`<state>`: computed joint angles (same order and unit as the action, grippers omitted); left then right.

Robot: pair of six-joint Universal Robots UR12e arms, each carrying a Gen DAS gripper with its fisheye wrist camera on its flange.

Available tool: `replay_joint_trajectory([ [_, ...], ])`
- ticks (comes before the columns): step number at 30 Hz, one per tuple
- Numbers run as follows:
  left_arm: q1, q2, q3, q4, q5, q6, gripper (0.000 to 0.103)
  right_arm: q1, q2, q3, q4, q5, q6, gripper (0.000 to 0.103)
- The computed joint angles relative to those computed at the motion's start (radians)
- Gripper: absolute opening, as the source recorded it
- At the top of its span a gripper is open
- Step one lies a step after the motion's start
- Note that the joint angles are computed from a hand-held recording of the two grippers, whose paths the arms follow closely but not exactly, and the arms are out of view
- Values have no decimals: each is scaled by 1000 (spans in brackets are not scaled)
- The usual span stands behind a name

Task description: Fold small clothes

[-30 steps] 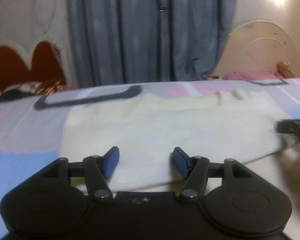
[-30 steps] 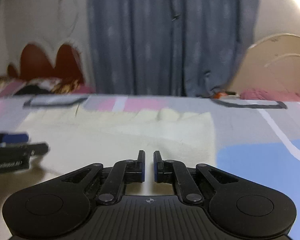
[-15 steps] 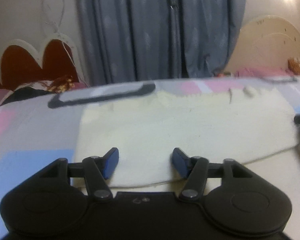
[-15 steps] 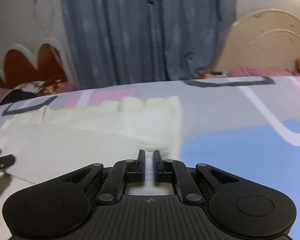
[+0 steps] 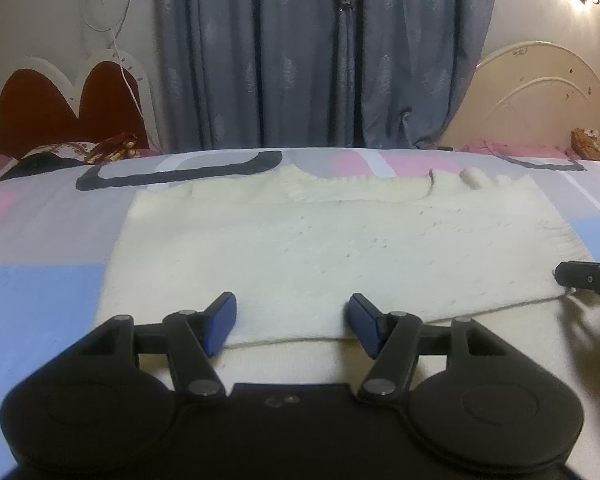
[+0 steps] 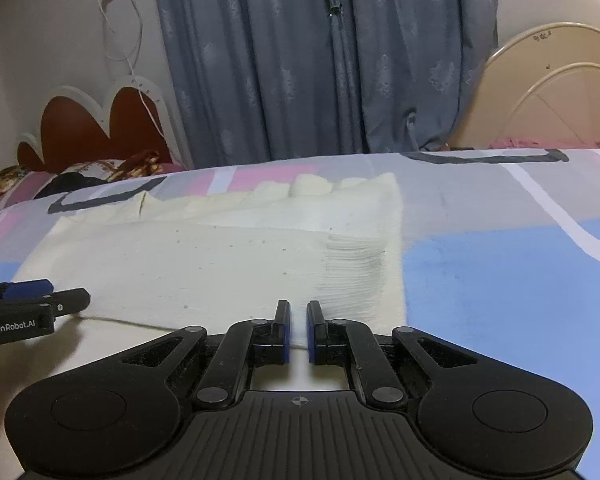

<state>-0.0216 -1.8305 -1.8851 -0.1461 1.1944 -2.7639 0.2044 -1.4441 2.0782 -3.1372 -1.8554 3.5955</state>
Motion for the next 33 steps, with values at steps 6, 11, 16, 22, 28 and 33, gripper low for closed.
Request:
replay_joint_trajectory([
  [6,7,9,9,-29,40,10,63,-15,-2,3,-9,16,-9,5],
  [11,13,3,9,-19,52,-16,66,-39,-16,28,-23,6,40,5],
  [16,5,0,1,10,74,-35,68,-49,-24,30,-16,30,15,5],
  [22,9,-4,-4,31,62,-26,69,-45,-22,39,-43,21,-8,5],
  [28,9,-7,-15,65,61,-28,70,-27,-8,41,-72,-18,-29,5],
  [33,13,-6,-18,69,52,-28,70,-19,-2,40,-81,-30,-27,5],
])
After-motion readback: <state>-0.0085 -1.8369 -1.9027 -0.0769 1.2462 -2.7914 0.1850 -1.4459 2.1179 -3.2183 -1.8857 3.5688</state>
